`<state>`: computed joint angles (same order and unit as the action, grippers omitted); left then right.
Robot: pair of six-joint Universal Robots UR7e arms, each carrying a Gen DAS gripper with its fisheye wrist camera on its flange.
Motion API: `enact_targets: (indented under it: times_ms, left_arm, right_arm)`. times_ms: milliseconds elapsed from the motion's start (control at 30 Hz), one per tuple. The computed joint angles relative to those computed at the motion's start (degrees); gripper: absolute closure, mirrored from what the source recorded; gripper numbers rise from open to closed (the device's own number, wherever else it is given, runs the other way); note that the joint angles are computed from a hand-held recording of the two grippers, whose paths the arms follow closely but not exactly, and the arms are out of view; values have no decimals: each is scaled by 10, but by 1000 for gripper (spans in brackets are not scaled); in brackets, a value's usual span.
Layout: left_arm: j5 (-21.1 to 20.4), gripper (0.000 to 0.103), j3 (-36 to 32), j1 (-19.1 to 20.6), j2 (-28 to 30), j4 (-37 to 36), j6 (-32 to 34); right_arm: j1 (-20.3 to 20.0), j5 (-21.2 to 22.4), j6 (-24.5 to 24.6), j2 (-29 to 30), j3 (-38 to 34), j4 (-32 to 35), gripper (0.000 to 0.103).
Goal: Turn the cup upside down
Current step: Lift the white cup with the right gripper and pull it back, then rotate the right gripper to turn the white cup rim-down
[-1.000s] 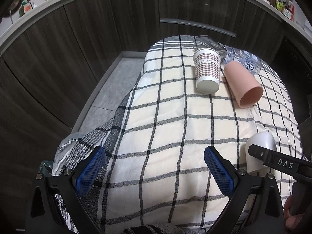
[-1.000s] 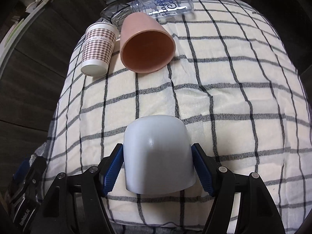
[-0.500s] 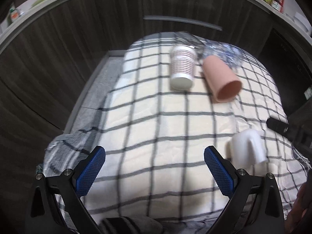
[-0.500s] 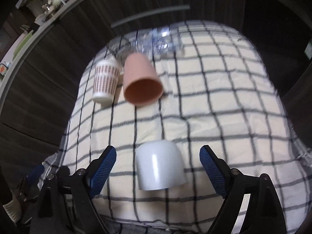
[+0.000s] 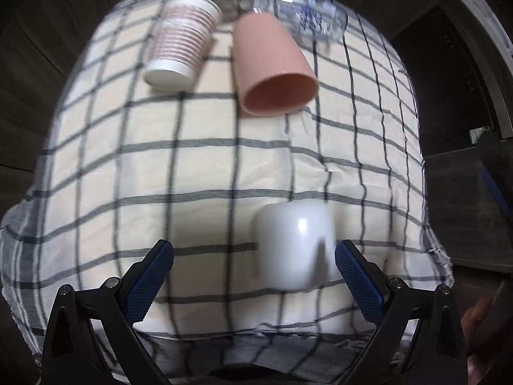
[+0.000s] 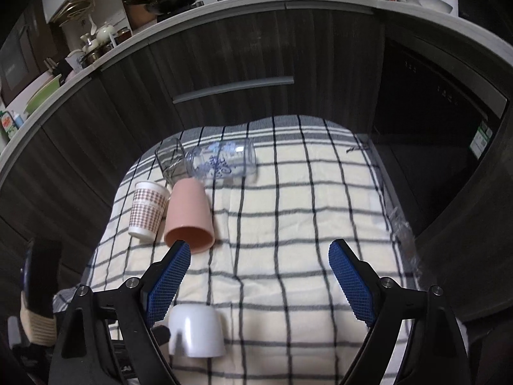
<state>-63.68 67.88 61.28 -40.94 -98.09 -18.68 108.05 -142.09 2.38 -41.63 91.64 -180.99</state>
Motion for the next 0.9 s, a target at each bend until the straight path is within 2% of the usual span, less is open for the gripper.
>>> enact_targets:
  times_ms: [133, 300, 400, 500, 567, 633, 900]
  left_arm:
    - [-11, 5, -100, 3, 64, 112, -36]
    - [2, 10, -200, 2, 132, 228, -76]
    - [0, 11, -225, 2, 154, 257, -96]
    - [-6, 19, -244, 4, 173, 283, -110]
    - [-9, 31, -253, 5, 182, 295, -116]
    - [-12, 36, -257, 6, 186, 299, -118]
    - [-2, 37, -244, 2, 181, 284, -109]
  right_arm:
    - [-7, 7, -32, -1, -11, -19, 13]
    - [-23, 22, -32, -9, -16, -1, 12]
    - [-29, 10, -43, -4, -21, -4, 12]
    - [-36, -3, -62, 3, -25, -24, 12]
    - [-39, -10, -87, 10, -26, -60, 12]
    - [-43, -6, -91, 9, -23, -76, 12]
    - [-58, 27, -73, 2, -11, -77, 12]
